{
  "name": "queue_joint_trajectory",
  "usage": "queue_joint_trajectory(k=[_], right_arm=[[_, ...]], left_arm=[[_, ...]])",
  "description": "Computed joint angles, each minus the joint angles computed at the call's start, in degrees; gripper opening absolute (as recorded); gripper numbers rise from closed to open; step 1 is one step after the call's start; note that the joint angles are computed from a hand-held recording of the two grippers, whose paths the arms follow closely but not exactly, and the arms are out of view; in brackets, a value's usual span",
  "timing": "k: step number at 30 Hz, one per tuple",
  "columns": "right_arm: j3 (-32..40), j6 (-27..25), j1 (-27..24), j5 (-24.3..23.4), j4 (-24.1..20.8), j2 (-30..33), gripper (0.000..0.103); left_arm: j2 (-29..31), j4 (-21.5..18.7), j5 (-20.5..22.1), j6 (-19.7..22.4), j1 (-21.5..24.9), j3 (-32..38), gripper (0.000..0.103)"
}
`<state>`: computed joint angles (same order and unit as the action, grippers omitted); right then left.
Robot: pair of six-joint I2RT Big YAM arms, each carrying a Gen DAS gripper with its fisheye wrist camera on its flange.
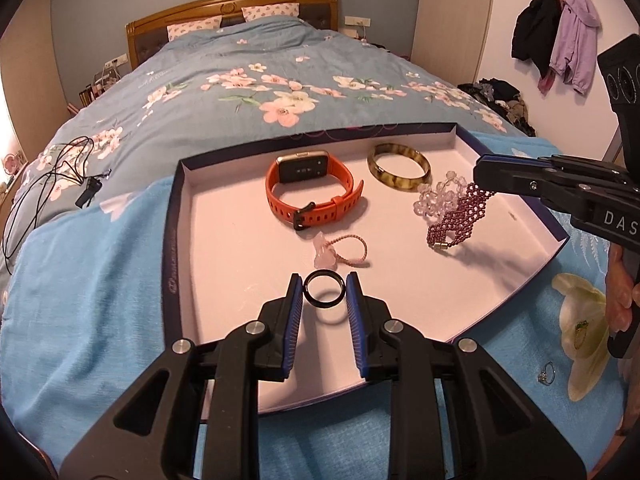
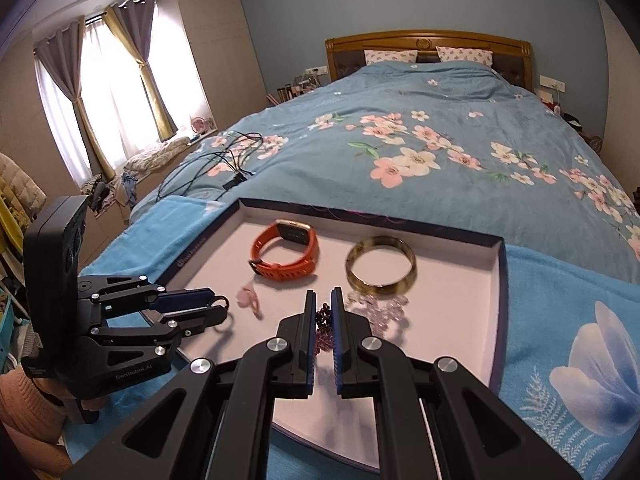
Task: Organize jewelry
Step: 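Carry the purple bracelet with the right tool into the box while the left tool carries the black ring there, then open the right tool to drop the bracelet while the left tool releases the black ring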
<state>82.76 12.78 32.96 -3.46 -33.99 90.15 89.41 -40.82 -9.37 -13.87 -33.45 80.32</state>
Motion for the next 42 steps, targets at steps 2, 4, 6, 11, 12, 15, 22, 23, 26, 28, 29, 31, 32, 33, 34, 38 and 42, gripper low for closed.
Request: queue_joint_trajectory(k=[2, 4, 6, 11, 12, 15, 22, 23, 26, 28, 29, 31, 32, 33, 34, 38, 42], right_arm=[[-0.21, -0.04, -0.19, 0.48, -0.58, 0.06, 0.006], [-0.42, 0.15, -0.47, 0.57, -1.15, 0.04, 0.006], [-0.80, 0.43, -0.74, 0.77, -1.32, -0.11, 0.006], [-1.20, 0.99, -1.19, 1.21, -2.14, -0.15, 0.006], [-1.22, 0.99, -1.20, 1.47, -2.30, -0.06, 0.006], [-1.38, 1.20, -1.37, 1.53, -2.80, -0.06, 0.007], [-1.97, 2.48, -1.72, 2.03, -3.21, -0.35, 0.009], [-2.08, 2.59, -1.74, 2.22, -3.25, -0.46, 0.010], [-3.04, 3.35, -1.82, 2.64, -2.83, -1.42, 0.017], [-3.97, 3.43, -1.72, 3.16, -2.16, -2.44, 0.022], [-4.65, 3.55, -1.62, 3.50, -1.69, -3.18, 0.027], [-5.93, 3.68, -1.26, 4.42, -0.82, -4.69, 0.032], [-6.93, 3.57, -1.04, 4.83, -0.31, -5.82, 0.032], [-7.55, 3.54, -0.99, 4.90, -0.11, -6.57, 0.033], [-8.86, 3.64, -0.82, 4.95, 0.56, -7.96, 0.035], [-13.38, 4.17, -0.10, 5.38, 1.50, -12.70, 0.039], [-17.50, 5.86, 0.48, 5.37, 0.77, -16.24, 0.040]], left_arm=[[0.47, -0.23, 0.47, -0.32, 0.11, 0.29, 0.023], [1.04, -0.55, 1.37, -0.82, 0.26, 0.72, 0.023], [1.46, -0.58, 1.83, -0.88, 0.35, 0.99, 0.023], [2.36, -0.84, 2.58, -0.95, 0.29, 2.04, 0.023], [2.55, -0.88, 2.68, -0.98, 0.24, 2.25, 0.024], [2.65, -0.82, 2.67, -1.27, 0.08, 2.43, 0.028], [0.74, 0.81, 0.99, -1.36, -0.44, 1.00, 0.038], [0.18, 1.20, 0.42, -1.23, -0.66, 0.55, 0.041], [-1.85, 2.47, -1.57, -0.68, -1.49, -0.93, 0.046], [-3.28, 3.51, -2.03, -0.30, -1.87, -2.12, 0.052], [-4.20, 4.11, -2.61, -0.10, -2.16, -2.92, 0.054], [-6.25, 5.24, -3.17, 0.37, -2.51, -4.79, 0.058], [-7.35, 5.78, -3.37, 0.34, -2.69, -5.80, 0.060], [-8.50, 6.21, -3.84, 0.30, -2.93, -6.87, 0.061], [-9.51, 6.53, -4.08, 0.38, -3.16, -7.85, 0.061], [-13.02, 6.55, -4.53, 0.85, -4.43, -11.40, 0.061], [-15.29, 5.87, -4.42, 0.81, -5.92, -14.26, 0.061]])
